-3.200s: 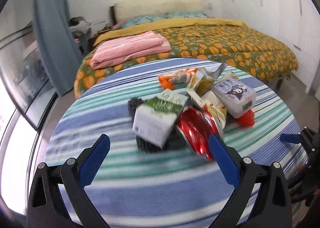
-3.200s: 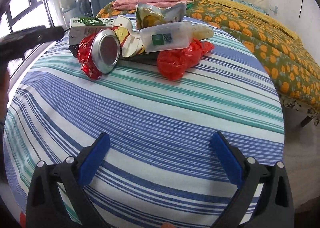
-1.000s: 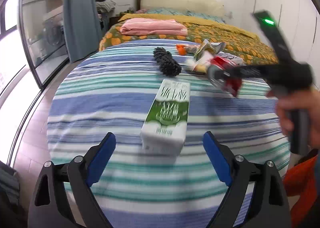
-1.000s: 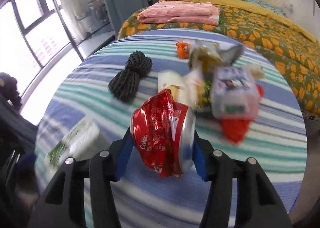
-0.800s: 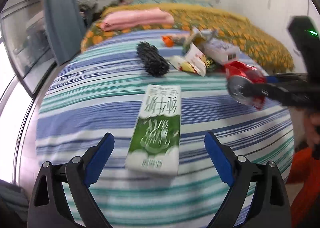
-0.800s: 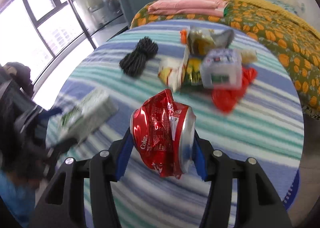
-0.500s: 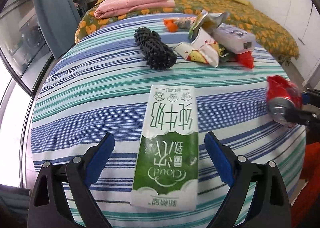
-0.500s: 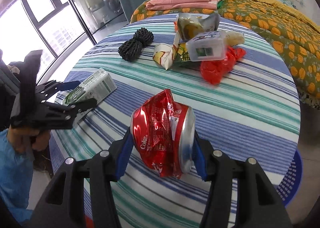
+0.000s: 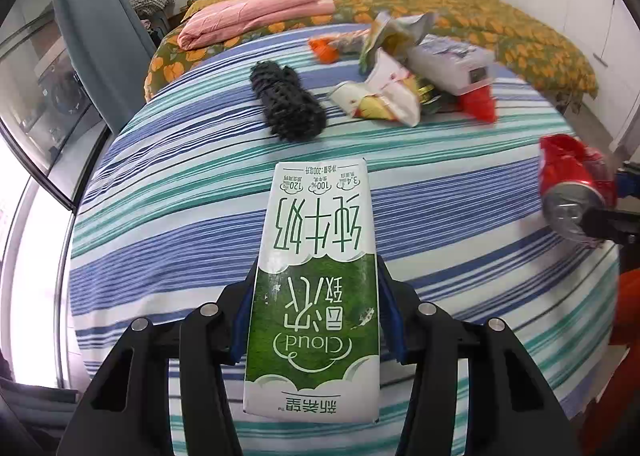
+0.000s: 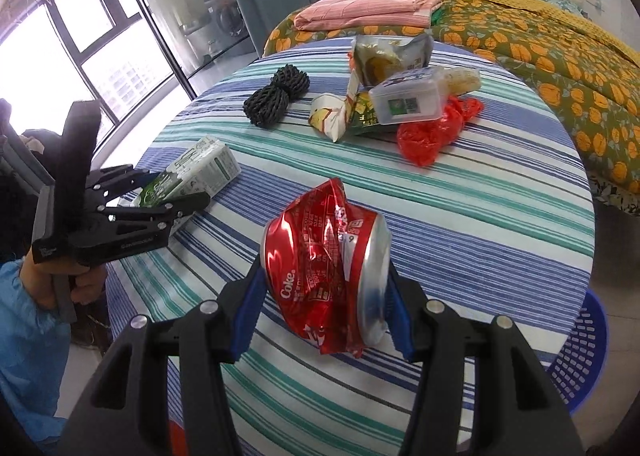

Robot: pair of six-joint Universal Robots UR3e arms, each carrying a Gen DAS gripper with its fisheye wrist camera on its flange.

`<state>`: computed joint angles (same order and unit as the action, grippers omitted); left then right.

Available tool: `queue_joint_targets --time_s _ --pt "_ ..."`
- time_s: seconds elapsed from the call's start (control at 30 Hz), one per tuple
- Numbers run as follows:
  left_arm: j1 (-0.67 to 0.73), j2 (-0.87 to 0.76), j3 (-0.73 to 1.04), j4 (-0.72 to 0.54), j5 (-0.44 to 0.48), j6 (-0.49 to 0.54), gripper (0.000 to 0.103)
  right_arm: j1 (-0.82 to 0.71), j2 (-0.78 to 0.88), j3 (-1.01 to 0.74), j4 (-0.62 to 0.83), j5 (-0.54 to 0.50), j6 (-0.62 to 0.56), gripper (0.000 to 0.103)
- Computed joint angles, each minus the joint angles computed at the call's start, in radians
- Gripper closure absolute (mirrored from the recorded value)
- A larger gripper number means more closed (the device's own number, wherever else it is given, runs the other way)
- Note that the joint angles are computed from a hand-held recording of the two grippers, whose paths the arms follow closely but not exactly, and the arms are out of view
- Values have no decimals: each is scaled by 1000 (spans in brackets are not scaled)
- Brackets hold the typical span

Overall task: Collect trash
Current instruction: 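Carry the carton and can over the wastebasket and open both tools to drop them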

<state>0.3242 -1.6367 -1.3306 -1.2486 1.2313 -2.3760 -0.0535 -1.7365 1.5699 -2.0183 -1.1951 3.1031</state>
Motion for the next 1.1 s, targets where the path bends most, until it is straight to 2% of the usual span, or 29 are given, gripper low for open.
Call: queue_joint_targets --time_s 0.33,0.43,0.53,0.63,0.77,0.87,1.1 --pt "-86 120 -54 -68 -116 -68 53 -214 -169 121 109 151 -103 50" --pt "-134 130 -39 -93 -155 -112 53 -316 -234 143 189 187 -175 50" --pt "-199 116 -6 -117 -192 -172 53 -481 -313 142 309 221 -294 50" --pt "-309 73 45 -113 -210 -249 53 -680 -384 131 459 270 -441 50" --pt "-466 -15 118 -80 -190 -368 52 -1022 -444 91 716 323 -713 50" --pt "-585 -110 199 -54 -170 -461 52 -1205 -441 84 807 319 -856 50" --pt "-806 -381 460 -37 -101 -600 52 -1385 -342 149 729 285 -909 50"
